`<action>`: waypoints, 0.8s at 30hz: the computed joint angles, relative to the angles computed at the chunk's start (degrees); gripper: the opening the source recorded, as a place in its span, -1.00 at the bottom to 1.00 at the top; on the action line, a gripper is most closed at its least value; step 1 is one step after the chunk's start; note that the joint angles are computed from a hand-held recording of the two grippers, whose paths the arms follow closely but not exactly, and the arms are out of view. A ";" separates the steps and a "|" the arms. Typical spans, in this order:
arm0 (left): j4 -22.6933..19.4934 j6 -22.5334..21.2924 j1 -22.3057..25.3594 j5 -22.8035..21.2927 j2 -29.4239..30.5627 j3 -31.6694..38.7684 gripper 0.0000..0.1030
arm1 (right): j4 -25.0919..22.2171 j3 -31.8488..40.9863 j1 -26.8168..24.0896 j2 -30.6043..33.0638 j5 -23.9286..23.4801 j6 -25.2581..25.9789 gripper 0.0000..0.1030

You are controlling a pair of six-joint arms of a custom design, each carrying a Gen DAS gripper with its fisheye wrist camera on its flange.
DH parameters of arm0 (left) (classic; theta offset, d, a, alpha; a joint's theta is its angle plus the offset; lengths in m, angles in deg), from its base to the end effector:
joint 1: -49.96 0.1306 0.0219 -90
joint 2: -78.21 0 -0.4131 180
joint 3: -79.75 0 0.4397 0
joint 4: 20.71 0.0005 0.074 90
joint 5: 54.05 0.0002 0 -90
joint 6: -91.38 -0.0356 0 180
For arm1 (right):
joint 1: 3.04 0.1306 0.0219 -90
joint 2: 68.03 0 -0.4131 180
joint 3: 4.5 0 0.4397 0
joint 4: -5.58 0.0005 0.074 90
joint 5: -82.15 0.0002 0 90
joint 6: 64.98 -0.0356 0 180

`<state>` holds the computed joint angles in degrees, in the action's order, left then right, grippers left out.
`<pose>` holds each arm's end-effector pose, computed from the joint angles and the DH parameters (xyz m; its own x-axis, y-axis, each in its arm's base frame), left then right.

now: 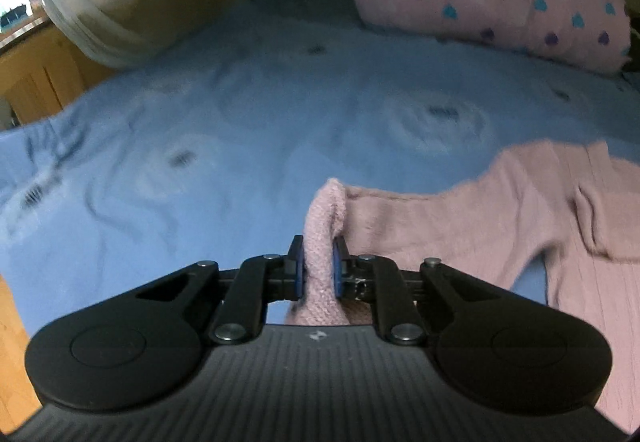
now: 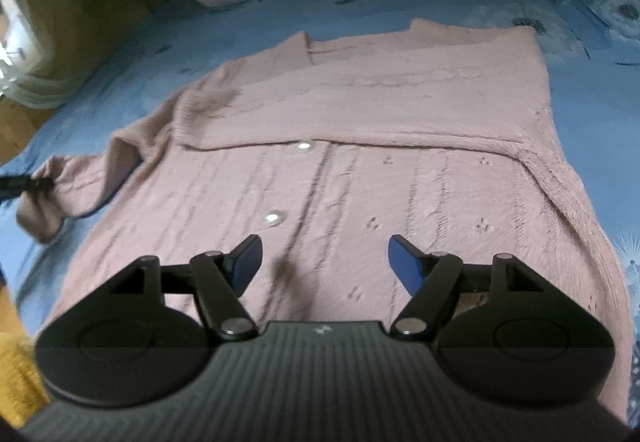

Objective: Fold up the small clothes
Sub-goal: 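Lift the sleeve and carry it across the cardigan front with the left gripper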

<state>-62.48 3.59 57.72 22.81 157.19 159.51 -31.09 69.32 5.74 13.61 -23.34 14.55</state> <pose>0.4592 0.0702 0.4706 -0.6378 -0.1248 -0.7600 -0.3264 0.9376 0.1199 0.4676 0.0813 0.4034 -0.7420 0.0626 -0.6675 -0.2039 0.9274 0.3137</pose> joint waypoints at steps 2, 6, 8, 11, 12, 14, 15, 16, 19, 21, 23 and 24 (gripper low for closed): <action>0.18 -0.71 0.71 -0.13 0.03 1.68 -0.70 | 0.39 -0.96 -0.17 -1.66 -1.50 1.17 0.40; -0.79 -0.66 1.02 1.36 -0.44 4.92 -0.70 | 0.98 -2.46 0.60 -4.48 0.57 5.05 0.40; -1.60 0.18 0.42 2.62 -0.33 7.02 -0.70 | 1.83 -3.17 0.92 -5.29 1.84 6.20 0.40; -2.22 1.50 -1.77 4.47 0.37 10.33 -0.70 | 3.02 -3.80 0.54 -5.19 0.74 5.03 0.40; -2.50 1.68 -2.91 4.65 0.75 11.59 -0.70 | 3.09 -3.87 0.34 -4.96 0.03 4.17 0.40; -2.93 1.89 -4.99 5.05 1.31 13.44 -0.70 | 3.01 -3.91 -0.11 -4.44 -1.18 2.91 0.39; -3.04 1.87 -6.40 5.37 1.78 14.51 -0.70 | 3.08 -3.99 -0.31 -4.40 -1.28 2.43 0.39; -2.86 1.76 -7.65 5.84 1.93 15.04 -0.70 | 3.31 -4.24 -0.47 -4.64 -1.04 2.08 0.39; -2.32 2.00 -11.90 7.38 3.40 17.16 -0.70 | 5.25 -5.57 -0.47 -6.14 1.29 2.13 0.39; -2.54 3.18 -14.76 8.20 4.83 18.74 -0.70 | 6.23 -6.14 -0.58 -6.78 2.56 2.41 0.39; -2.63 4.86 -17.49 9.11 6.63 20.45 -0.70 | 6.52 -6.34 -0.76 -7.01 3.37 2.06 0.39; -1.99 5.58 -18.95 9.24 7.66 21.12 -0.70 | 6.56 -6.37 -0.85 -7.06 3.65 1.94 0.39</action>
<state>-64.47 9.16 38.77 32.05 164.85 180.63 -24.53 62.95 4.89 6.55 -19.69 16.49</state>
